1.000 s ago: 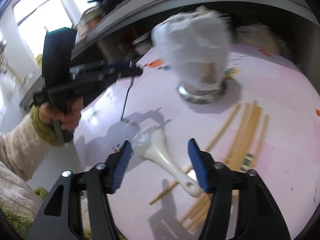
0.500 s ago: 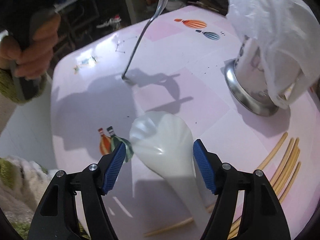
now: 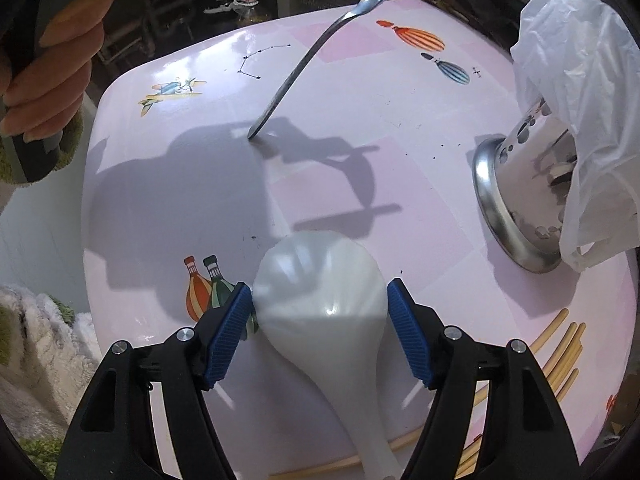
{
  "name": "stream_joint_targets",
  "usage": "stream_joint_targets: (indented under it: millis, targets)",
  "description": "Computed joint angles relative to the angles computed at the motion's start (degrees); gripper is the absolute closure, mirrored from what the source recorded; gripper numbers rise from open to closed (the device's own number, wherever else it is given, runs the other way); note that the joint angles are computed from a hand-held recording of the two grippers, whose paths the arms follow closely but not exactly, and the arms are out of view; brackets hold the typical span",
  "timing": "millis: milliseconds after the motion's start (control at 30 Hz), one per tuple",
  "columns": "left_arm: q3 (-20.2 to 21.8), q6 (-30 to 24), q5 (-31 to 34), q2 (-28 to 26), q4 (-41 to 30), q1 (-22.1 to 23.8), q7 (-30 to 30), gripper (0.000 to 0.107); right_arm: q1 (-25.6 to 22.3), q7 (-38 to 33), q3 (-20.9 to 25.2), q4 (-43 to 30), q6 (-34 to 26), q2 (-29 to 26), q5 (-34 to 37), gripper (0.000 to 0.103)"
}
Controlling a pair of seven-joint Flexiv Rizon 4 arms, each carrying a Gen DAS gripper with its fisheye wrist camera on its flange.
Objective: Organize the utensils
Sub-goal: 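Hold the metal spoon in the left tool while the right tool lifts the white ladle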
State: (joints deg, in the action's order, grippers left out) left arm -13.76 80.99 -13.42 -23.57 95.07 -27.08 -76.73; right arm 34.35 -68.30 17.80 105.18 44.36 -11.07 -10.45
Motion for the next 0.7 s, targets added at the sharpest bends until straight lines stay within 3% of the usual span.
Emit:
stream_joint_targets:
  millis: [367,700]
  targets:
    - [-0.7,0.4,-0.5,0.0,0.2,0.4,0.6,0.072,-0.1,1.8,-0.1,0.3,0.5,1.1,0.3,0.038]
    - [-0.3,0.1,-0.3,0.0,-0.1,0.0,0.3,0.072,-2.4,7.3,-0.3,4.6,5.6,8.6,-0.8,0.038]
